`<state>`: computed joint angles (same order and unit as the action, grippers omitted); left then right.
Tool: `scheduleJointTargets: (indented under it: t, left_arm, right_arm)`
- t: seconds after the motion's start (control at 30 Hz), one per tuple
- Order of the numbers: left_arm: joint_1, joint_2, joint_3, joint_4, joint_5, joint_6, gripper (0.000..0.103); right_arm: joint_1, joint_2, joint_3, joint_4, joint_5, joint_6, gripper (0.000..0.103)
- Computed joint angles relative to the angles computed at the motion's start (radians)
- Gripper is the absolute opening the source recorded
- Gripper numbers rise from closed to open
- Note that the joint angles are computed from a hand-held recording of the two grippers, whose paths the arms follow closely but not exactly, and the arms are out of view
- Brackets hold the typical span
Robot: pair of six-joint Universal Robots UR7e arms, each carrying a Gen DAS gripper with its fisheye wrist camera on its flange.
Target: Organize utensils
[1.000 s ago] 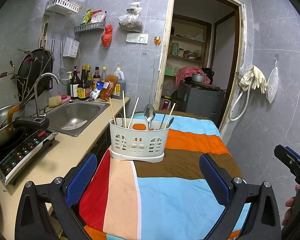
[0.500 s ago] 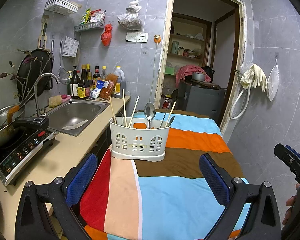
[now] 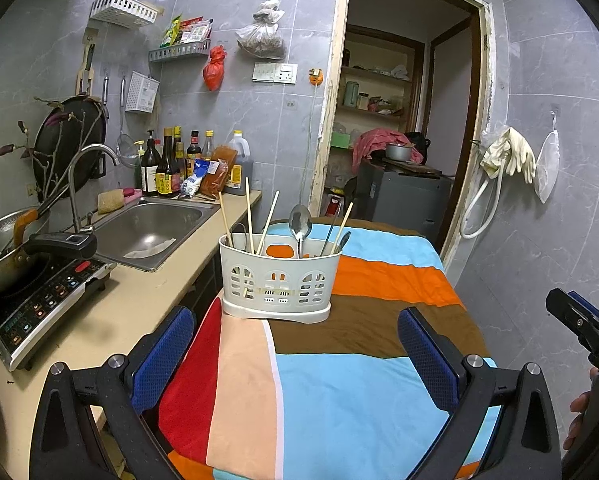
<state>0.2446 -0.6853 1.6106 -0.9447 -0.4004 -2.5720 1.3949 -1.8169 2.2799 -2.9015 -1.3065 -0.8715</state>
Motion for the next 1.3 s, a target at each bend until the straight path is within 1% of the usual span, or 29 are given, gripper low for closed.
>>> scheduleJointTargets:
  t: [0.7,0.83,0.9,1.07,1.3]
  left_arm:
    - [0.001,-0.003,0.003,-0.009,-0.001,0.010,0.103]
    - [0.003,-0.005,0.002,-0.005,0.001,0.004,0.103]
    - [0.000,0.001,-0.001,0.019,-0.003,-0.032,0.103]
    - [-0.008,-0.002,0.016,0.024,-0.005,-0.054,0.103]
    - [-0.006,-0.002,0.011,0.047,-0.022,-0.058,0.103]
  right_arm:
    - [0.002,0.002,0.002,0.000,-0.005,0.002,0.101]
    - [0.001,0.006,-0.004,0.004,-0.006,0.001,0.101]
    - [0.000,0.002,0.009,0.000,-0.008,-0.002,0.101]
    - [-0.007,0.002,0.028,-0.011,-0.009,-0.008,0.101]
    - [-0.008,0.011,0.018,-0.006,-0.010,-0.009,0.101]
